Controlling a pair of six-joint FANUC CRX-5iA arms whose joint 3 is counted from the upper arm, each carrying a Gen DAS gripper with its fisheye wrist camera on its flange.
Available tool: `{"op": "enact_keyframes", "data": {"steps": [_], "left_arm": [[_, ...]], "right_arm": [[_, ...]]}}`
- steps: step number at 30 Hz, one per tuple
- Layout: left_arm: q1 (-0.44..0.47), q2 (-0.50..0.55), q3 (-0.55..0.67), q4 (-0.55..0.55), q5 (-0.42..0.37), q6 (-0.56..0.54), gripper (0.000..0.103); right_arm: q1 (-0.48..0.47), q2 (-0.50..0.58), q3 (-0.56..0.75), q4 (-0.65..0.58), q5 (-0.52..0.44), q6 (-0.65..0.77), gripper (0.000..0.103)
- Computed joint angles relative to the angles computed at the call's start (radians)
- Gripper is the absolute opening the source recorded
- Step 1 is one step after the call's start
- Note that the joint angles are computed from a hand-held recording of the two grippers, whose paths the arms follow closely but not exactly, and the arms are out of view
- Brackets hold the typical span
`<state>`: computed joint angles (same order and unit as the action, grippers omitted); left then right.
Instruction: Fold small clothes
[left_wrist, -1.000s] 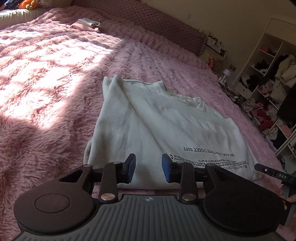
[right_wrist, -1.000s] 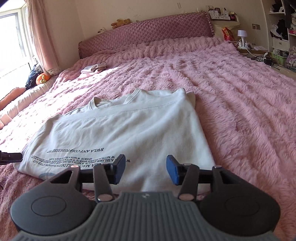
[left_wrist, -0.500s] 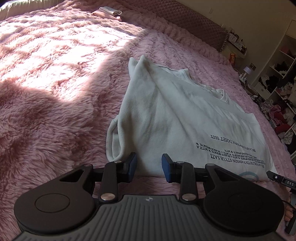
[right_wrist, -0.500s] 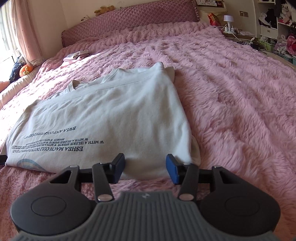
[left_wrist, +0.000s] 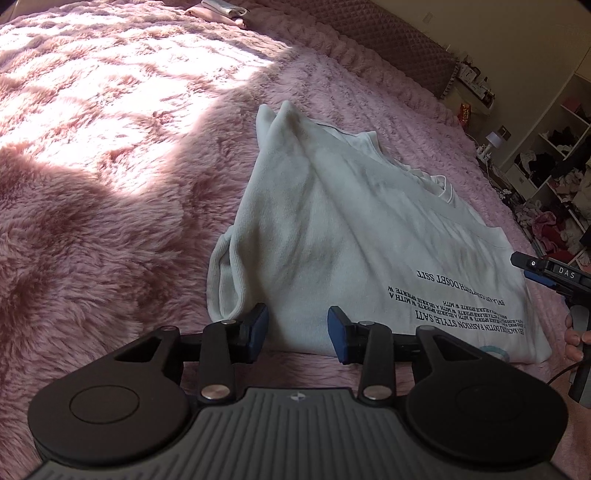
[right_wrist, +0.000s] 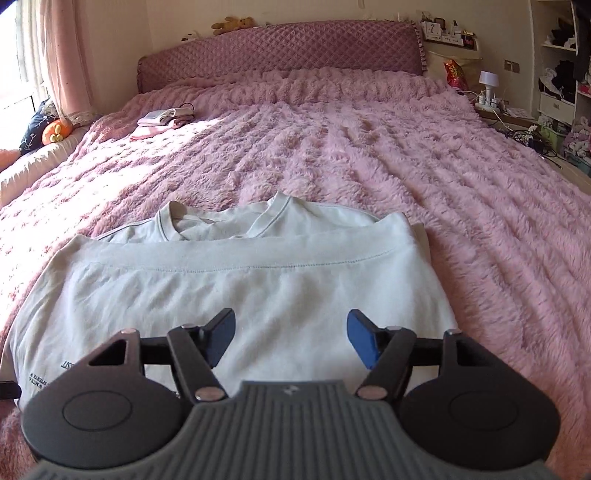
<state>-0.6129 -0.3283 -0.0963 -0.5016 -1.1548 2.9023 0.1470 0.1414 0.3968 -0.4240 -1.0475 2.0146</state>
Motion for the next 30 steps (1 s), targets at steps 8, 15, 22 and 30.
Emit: {"op": "enact_keyframes", "data": {"steps": [8,15,22,30], "left_arm": [[0.000,0.007,0.001,0.003,0.017,-0.038,0.059],[0.007,-0.007,-0.023,0.006,0.049,-0.043,0.061],[0.021,-0.022,-0.042,0.024,0.071,-0.056,0.062],[0.028,-0.004,-0.020,0.035,0.049,-0.058,0.062]], "right_arm": [[0.203,0.163,0.124,0.234,0.110,-0.158,0.063],[0.323,0.339,0.254,0.503,0.177,-0.376,0.064],[0.347,0.398,0.262,0.627,0.150,-0.364,0.063],[0.319,0.215,0.058,0.521,0.172,-0.250,0.063]]}}
